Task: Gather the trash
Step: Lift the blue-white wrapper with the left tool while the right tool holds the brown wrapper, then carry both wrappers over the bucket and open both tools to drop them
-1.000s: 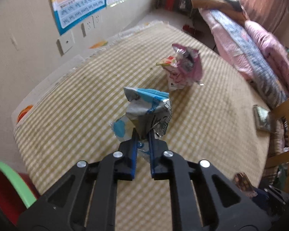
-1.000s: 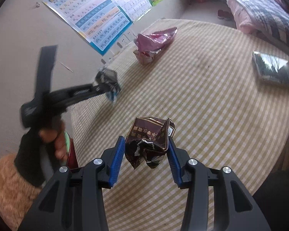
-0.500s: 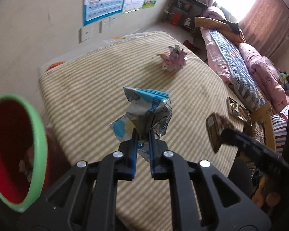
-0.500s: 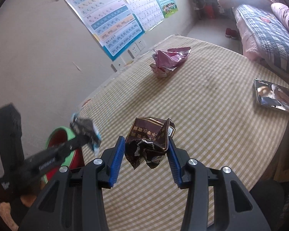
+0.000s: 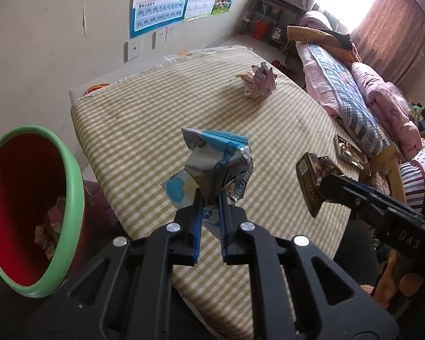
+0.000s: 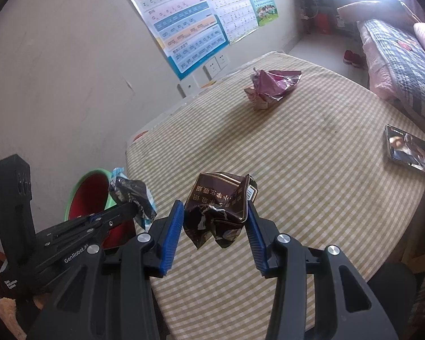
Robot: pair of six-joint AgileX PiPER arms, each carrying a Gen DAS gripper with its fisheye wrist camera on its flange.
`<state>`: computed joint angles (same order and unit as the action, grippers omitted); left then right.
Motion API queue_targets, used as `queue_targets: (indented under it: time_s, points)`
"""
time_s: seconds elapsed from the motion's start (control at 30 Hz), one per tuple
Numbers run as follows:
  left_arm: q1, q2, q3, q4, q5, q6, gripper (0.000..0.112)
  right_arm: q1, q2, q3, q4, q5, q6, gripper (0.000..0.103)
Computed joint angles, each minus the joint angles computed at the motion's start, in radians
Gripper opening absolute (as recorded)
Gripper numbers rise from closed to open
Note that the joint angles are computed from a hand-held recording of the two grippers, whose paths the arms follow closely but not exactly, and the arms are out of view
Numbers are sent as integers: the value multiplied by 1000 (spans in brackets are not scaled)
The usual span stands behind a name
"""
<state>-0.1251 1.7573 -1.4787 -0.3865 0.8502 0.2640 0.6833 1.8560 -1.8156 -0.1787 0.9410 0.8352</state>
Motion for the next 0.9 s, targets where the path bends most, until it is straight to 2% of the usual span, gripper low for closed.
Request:
queue_targets:
  time_s: [0.3, 0.9]
  points:
    - [57, -18, 38, -49, -15, 32, 10, 40, 52, -100, 4, 54, -38, 43]
    - [196, -42, 82, -96, -33, 78, 10, 116, 224, -396, 28, 209, -136, 43]
